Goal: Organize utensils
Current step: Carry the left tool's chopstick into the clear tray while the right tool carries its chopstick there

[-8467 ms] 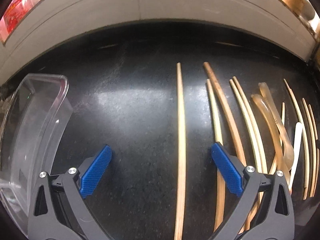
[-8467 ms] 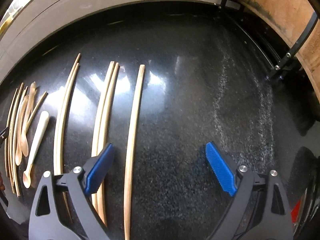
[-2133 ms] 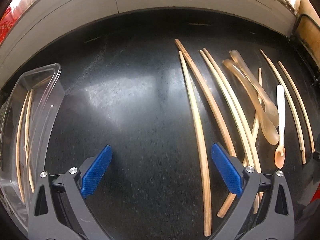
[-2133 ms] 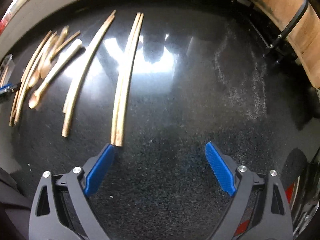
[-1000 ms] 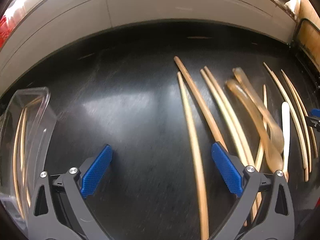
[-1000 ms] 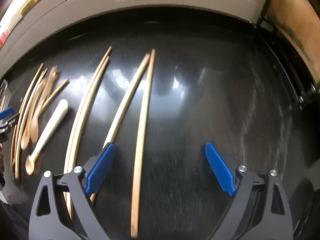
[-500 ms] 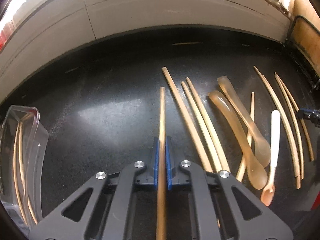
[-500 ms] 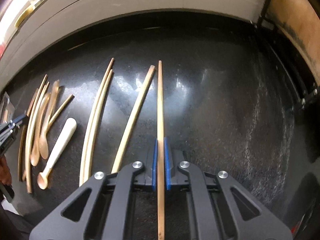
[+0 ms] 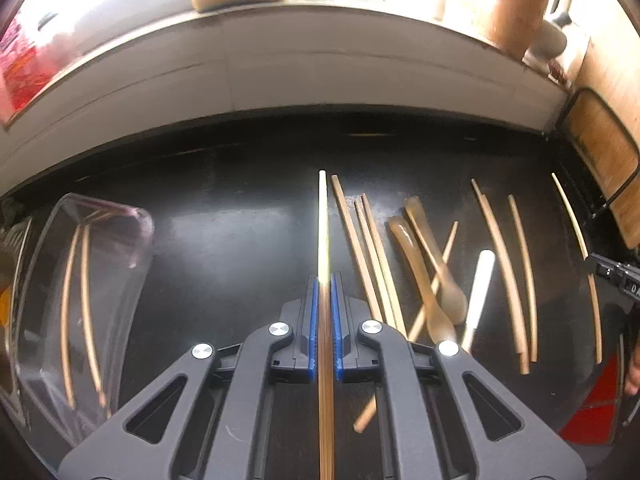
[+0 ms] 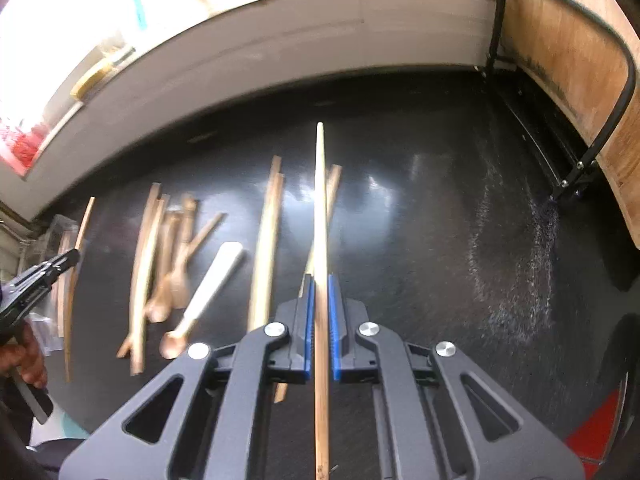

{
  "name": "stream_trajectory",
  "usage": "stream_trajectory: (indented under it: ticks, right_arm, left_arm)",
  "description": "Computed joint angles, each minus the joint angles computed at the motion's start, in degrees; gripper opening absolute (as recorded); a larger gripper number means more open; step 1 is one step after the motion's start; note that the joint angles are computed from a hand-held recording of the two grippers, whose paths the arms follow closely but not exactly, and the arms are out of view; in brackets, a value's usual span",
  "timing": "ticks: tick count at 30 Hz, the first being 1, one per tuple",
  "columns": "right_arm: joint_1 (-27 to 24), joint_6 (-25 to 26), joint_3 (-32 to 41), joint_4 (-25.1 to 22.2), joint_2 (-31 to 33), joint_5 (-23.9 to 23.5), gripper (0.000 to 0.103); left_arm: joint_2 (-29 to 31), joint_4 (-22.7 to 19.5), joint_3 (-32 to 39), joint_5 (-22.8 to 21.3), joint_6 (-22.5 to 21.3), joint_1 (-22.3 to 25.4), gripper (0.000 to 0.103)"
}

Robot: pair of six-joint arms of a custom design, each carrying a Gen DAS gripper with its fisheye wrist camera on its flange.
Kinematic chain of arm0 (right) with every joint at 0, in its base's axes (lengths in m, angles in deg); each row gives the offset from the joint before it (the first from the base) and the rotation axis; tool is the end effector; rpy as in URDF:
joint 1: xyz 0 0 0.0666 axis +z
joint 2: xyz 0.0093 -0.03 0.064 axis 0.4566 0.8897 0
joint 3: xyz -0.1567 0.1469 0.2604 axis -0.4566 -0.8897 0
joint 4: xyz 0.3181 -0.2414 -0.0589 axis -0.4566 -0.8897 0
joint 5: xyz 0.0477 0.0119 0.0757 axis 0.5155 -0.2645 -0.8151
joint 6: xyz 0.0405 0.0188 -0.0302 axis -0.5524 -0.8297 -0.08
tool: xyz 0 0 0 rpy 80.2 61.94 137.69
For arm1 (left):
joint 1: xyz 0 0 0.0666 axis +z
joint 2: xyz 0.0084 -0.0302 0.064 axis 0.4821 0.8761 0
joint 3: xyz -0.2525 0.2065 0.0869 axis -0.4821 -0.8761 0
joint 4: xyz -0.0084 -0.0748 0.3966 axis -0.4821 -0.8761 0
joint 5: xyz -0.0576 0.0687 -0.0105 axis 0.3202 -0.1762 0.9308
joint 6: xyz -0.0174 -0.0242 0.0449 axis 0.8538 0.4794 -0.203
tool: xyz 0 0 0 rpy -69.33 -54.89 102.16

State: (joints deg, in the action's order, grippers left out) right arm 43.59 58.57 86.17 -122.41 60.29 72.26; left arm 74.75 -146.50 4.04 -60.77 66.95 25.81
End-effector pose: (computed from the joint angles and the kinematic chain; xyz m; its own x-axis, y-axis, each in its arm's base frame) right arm 0.5526 0.1687 0.4620 -0.8644 -0.1779 -0.4703 -0.2937 0.9378 0.1849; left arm 0.4615 -0.0219 0.4733 -0.8248 -0.2239 -0.5192 -0.2172 0.9733 -0.0747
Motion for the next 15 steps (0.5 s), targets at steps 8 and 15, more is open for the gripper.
stream_trajectory:
  ticks: [8,15]
  right_arm:
    - [5.8,-1.9,5.7,-4.2,-0.4,-4.8,0.008]
    - [15.8,-6.6,18.4,-8.1,5.7,-8.7,0.008]
  left_arm:
    - [-5.3,-5.9,1.9,0.5,0.8,1.8,0.006]
    - [-9.8,-10.5,2.8,3.8,-2.7,10.7,0.006]
